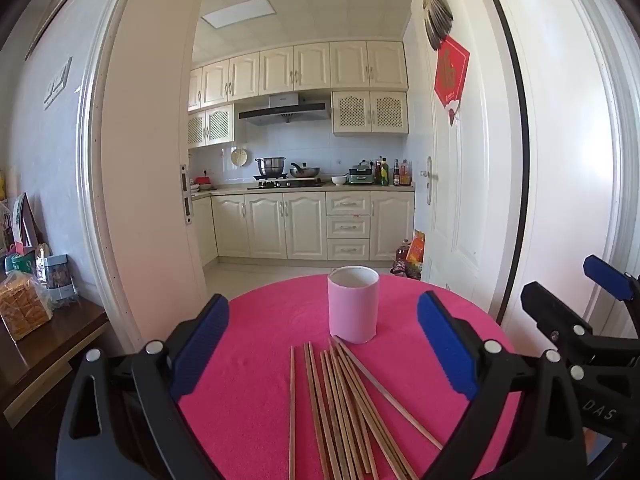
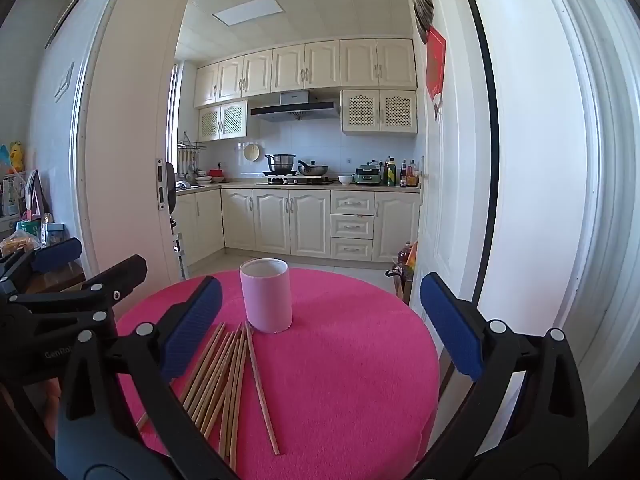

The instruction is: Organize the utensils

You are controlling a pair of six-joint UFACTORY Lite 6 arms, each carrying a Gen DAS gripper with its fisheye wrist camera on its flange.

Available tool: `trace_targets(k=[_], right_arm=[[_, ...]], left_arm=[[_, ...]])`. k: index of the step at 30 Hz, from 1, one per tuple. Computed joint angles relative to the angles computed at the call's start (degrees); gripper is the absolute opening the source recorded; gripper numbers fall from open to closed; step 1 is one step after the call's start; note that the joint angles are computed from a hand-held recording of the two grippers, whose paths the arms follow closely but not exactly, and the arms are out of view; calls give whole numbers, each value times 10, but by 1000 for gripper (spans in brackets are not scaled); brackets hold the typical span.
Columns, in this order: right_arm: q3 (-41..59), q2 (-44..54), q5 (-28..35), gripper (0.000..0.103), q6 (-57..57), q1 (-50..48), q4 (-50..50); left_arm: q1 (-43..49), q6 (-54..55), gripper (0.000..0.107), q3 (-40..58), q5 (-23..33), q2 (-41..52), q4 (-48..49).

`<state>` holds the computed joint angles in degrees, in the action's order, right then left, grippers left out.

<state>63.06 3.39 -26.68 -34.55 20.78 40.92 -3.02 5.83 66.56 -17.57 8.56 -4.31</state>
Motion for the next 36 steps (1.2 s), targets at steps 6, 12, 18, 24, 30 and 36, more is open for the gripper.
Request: trace_targets(k=[6, 12, 18, 24, 30, 36], right_arm=[[7, 4, 1, 97, -13, 4, 18], [4, -3, 4, 97, -20, 4, 24], [4, -3, 6, 97, -17, 3, 23], [9, -3, 9, 97, -23, 3, 28], [9, -3, 9, 97, -27, 4, 33], [10, -3, 9, 97, -29, 5, 36]], left_arm=[[2, -11, 93, -6, -6, 2, 11], [-1, 1, 93, -5, -4, 2, -1], [2, 0, 93, 4, -3, 11, 2], [2, 0, 93, 5, -3, 10, 2], [2, 0, 93, 5, -3, 10, 3], [1, 6, 93, 6, -1, 8, -3]])
